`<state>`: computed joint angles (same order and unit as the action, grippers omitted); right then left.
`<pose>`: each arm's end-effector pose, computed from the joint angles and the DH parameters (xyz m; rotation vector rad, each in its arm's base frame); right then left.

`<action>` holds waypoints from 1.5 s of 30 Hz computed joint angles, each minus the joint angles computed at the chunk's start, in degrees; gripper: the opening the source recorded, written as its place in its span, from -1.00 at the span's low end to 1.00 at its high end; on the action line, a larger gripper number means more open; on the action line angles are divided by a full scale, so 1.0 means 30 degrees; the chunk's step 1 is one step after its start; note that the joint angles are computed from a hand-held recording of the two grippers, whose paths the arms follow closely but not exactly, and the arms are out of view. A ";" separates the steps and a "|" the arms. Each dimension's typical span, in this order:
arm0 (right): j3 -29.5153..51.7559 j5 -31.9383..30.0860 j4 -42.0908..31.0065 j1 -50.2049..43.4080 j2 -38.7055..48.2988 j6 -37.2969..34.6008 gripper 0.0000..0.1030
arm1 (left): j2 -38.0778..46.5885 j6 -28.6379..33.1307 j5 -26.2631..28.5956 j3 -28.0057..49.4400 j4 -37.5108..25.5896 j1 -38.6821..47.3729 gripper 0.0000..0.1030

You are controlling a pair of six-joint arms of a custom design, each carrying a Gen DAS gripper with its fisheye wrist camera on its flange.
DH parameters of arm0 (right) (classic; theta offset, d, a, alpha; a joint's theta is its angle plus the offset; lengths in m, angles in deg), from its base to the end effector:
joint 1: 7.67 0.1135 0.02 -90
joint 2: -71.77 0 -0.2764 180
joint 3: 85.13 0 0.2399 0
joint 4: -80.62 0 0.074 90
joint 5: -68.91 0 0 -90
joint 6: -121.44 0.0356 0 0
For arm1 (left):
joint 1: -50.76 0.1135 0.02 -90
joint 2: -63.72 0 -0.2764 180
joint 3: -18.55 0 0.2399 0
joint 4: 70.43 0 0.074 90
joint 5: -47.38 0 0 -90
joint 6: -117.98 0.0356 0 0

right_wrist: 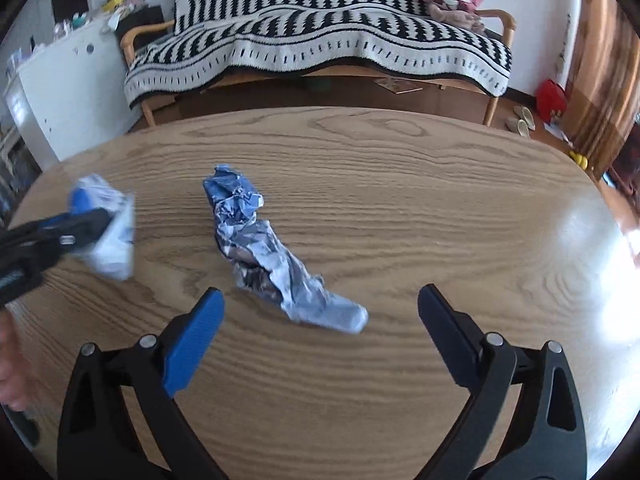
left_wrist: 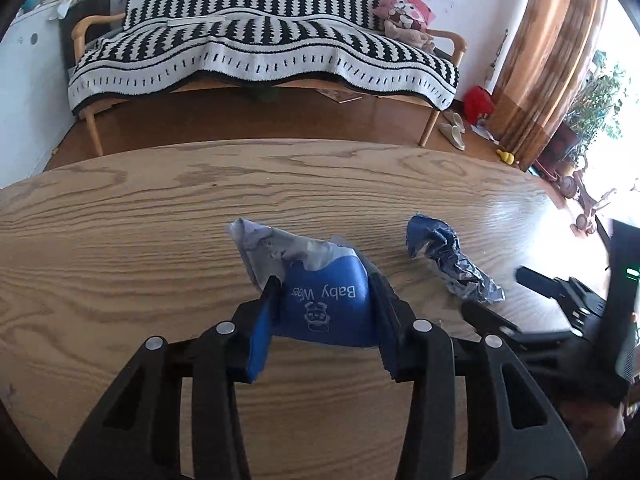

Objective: Collect trash
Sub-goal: 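Grasp the blue Baby Wipes pack with the left tool while the right tool grasps the blue-silver foil, then carry both items to the bin and open both tools to drop them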

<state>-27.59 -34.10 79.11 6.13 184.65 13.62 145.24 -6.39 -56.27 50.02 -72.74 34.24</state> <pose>0.3121 0.0849 0.0798 -0.7762 2.4244 0.2634 0.1938 -0.0487 0.1170 -0.4786 2.4039 -0.0939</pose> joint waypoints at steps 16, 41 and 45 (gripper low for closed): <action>-0.2642 -0.2668 -0.1782 -0.2163 -0.5135 -0.1431 -0.36 | -0.2012 -0.2003 -0.3312 0.1521 -0.4589 -0.4058 -0.17; 1.0335 -0.8808 -1.4765 -3.1095 0.2427 -1.5883 -0.36 | 1.3863 -0.1783 -0.3931 2.1858 -0.7310 -1.8663 -0.17; 1.5003 -0.6894 -1.5785 -3.1822 0.6010 -1.4562 -0.36 | 1.6621 -0.1045 -0.3220 2.6087 -0.8559 -1.9317 -0.17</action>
